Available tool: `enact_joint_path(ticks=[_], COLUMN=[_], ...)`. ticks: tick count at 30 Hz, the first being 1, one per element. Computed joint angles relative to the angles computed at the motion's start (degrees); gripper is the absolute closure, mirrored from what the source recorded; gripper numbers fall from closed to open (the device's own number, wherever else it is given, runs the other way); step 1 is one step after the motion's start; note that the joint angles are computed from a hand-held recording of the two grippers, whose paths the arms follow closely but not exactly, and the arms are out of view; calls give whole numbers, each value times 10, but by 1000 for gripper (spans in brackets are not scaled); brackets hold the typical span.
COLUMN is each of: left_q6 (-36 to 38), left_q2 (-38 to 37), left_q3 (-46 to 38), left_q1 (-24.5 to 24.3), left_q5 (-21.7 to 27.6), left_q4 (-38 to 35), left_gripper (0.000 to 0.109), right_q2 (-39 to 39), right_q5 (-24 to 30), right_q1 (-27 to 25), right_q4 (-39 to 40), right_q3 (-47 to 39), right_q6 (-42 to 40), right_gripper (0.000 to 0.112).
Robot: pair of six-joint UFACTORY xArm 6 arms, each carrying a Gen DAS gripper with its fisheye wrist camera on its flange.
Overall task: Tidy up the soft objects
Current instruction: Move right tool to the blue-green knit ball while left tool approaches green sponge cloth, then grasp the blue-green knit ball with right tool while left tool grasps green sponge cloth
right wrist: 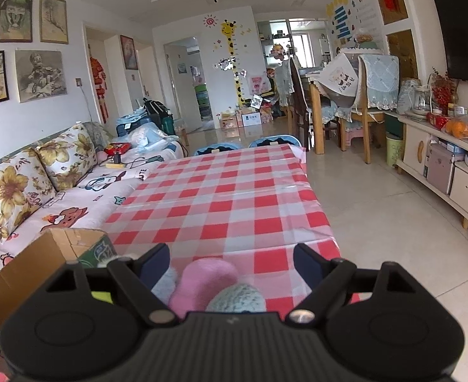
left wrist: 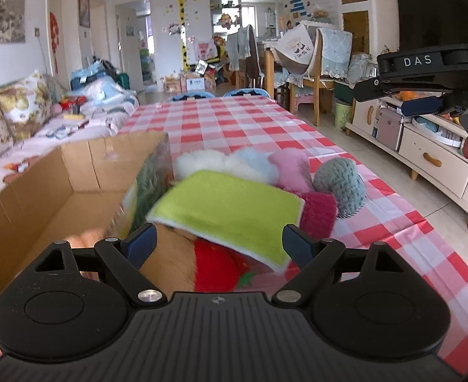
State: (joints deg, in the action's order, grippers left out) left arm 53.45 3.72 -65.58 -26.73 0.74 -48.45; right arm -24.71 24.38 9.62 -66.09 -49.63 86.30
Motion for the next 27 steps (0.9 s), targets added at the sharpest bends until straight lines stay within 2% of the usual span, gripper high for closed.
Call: enact_joint_path(ticks=[4, 9, 13, 16, 22, 27], left_q6=[-78, -140, -165, -169, -151, -112], left_q2=[-9, -11, 5, 20, 37, 35], left_q3=[6, -6, -29, -53, -70, -68], left_q1=[5, 17, 22, 27, 17, 18], left_q5=[34, 109, 117, 135, 124, 123], left_q4=[27, 4, -9, -30, -47, -94], left_gripper=[6, 6, 6, 6, 7, 7], right_q2=[4, 19, 26, 31, 46, 67], right_q5=[-8, 0, -7, -13, -25, -46], right_q1=[-7, -5, -11, -18, -34, -46], right_q4=[9, 18, 26, 31, 47, 119], right_q3=[2, -3, -4, -4, -7, -7], right_q6=[-14, -50, -74, -84, -103, -161], right_gripper=[26, 25, 24, 24, 23, 22])
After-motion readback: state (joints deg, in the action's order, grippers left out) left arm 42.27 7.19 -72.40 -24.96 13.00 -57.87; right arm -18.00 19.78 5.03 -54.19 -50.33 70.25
